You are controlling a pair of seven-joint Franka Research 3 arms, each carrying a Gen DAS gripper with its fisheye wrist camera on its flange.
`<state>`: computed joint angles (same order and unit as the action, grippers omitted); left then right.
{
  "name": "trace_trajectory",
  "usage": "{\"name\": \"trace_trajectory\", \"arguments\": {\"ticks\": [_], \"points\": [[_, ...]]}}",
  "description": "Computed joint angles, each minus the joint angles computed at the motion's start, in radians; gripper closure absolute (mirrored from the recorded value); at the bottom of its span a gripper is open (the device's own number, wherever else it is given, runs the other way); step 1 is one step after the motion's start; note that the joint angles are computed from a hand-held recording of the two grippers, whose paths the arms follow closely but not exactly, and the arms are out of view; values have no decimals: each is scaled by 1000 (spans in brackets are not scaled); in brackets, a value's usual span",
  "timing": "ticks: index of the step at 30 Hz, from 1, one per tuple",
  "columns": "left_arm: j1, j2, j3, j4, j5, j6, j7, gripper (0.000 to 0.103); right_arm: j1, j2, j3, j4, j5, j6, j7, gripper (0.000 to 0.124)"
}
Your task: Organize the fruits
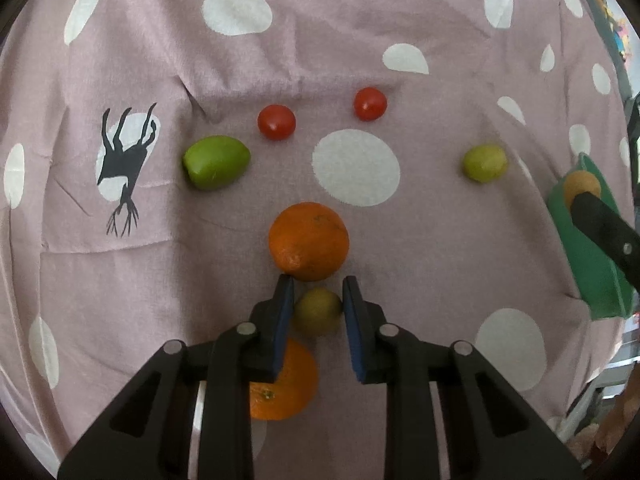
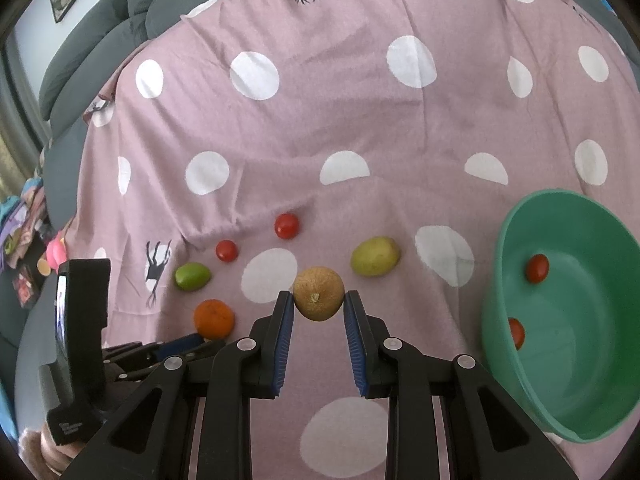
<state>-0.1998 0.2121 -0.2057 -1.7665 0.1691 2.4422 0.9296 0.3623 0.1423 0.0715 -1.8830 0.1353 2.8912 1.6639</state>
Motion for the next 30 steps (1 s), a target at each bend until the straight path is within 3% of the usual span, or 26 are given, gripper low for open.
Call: {"name": "trace_trajectory", "arguments": {"ticks": [3, 10, 14, 21, 23, 25, 30], "points": [[19, -24, -7, -34, -73, 42, 6, 79, -5, -4, 5, -7, 20, 9, -15, 96], [15, -77, -15, -78, -105, 122, 23, 79, -9, -14, 5, -19, 40, 25, -24, 96], [-17, -103, -6, -80, 15, 147, -45, 79, -15, -22, 7, -23, 60, 33, -34, 96], [-53, -108, -18, -42, 119, 171, -99, 79, -42, -57, 9, -51, 138, 76, -81, 96], [-70, -84, -19, -1, 168, 182, -117, 79, -32, -71, -25, -72, 39, 105, 25, 96], [-92, -65, -13, 28, 241, 239, -170, 79, -16, -91, -87, -95, -215, 129, 262, 96], [-131, 29, -25, 164, 256, 244, -152, 79, -99, -147, -107, -147, -507, 154, 594, 96]]}}
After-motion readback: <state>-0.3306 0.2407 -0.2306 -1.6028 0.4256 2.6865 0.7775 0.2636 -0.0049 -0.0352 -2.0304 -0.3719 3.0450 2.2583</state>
